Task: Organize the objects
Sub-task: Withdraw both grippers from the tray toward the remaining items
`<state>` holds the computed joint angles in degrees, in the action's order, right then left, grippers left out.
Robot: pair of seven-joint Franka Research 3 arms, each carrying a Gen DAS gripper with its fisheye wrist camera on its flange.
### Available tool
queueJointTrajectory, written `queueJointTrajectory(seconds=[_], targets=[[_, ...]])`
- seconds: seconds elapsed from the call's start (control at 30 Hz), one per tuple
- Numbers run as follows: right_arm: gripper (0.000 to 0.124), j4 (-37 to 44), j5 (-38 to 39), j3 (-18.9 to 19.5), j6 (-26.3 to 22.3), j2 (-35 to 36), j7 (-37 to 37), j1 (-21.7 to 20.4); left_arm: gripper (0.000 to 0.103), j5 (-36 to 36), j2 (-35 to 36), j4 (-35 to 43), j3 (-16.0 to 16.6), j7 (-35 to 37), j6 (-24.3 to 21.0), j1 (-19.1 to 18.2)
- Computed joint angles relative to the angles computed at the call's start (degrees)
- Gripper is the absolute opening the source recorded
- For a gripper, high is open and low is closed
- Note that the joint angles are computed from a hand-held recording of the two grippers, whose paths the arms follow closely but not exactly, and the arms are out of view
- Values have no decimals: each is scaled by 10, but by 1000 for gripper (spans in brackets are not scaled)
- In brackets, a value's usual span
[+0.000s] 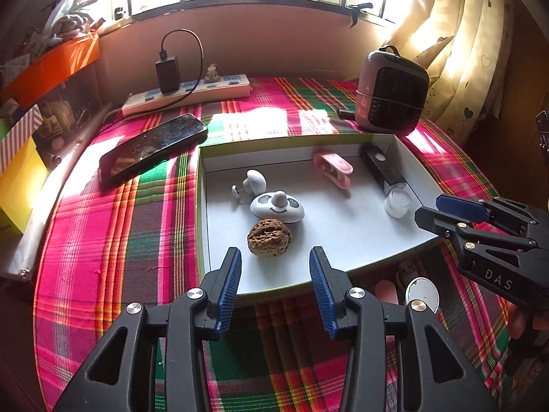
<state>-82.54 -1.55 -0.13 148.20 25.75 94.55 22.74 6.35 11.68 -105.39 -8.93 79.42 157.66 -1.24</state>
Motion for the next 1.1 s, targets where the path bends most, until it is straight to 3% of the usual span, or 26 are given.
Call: queueJointTrajectory(seconds=[0.27,0.9,1.1], targets=[[38,-62,-10,-1,37,-42,12,4,40,5,-35,-44,2,-13,22,-4],[43,-181,-24,10,94,-111,39,-5,40,-77,-81,-115,-2,42,39,-8],[43,-207,-3,19,106,-122,25,-12,40,-184,-87,-128,-12,133,34,-7]])
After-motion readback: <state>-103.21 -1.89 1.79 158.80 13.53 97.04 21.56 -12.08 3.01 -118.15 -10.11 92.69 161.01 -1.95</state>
